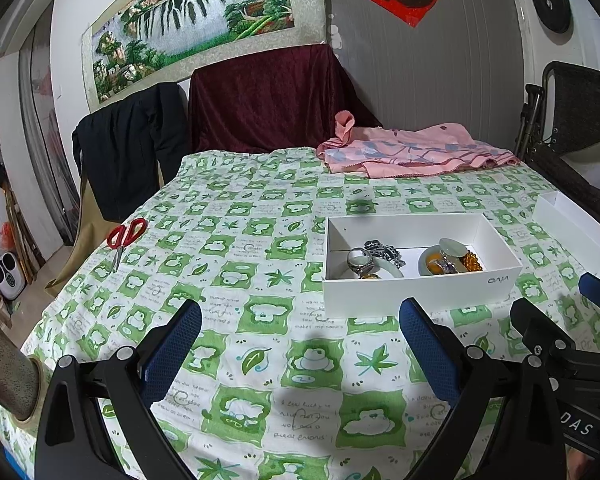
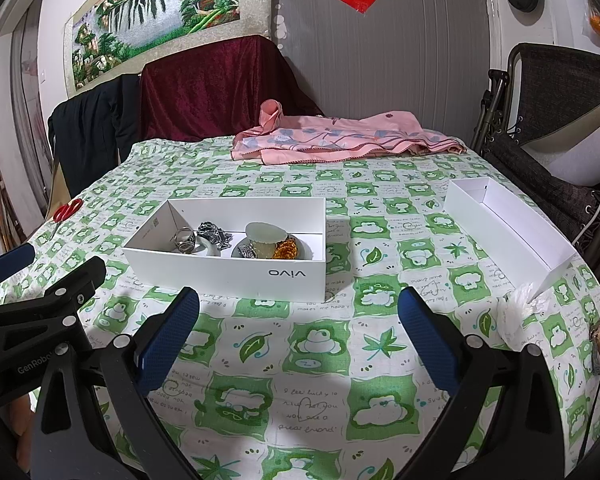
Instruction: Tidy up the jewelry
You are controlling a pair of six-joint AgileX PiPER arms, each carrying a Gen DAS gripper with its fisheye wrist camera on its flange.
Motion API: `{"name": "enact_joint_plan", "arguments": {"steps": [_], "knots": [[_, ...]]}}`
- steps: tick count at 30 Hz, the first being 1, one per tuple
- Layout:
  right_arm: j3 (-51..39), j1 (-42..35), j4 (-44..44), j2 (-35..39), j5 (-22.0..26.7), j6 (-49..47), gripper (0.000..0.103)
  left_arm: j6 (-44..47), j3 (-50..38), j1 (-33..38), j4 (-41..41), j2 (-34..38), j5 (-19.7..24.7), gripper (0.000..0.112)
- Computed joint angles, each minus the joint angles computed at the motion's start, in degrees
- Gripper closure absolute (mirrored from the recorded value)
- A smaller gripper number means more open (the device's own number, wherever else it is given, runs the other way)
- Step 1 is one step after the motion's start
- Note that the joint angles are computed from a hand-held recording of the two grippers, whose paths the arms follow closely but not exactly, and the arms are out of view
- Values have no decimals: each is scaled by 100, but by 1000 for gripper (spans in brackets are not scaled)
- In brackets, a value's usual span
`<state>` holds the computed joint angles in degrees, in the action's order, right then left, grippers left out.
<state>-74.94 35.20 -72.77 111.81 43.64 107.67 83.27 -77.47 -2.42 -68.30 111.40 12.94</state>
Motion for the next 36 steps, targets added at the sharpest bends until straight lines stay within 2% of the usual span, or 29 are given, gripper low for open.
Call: {"name": "enact_joint_plan", "arguments": {"steps": [13, 36], "knots": [[7, -11, 7, 1, -1, -18, 8, 323, 64, 16, -291, 0, -45, 15], [22, -15, -3, -6, 9, -24, 8, 237, 52, 1, -210, -2, -63, 15]]}}
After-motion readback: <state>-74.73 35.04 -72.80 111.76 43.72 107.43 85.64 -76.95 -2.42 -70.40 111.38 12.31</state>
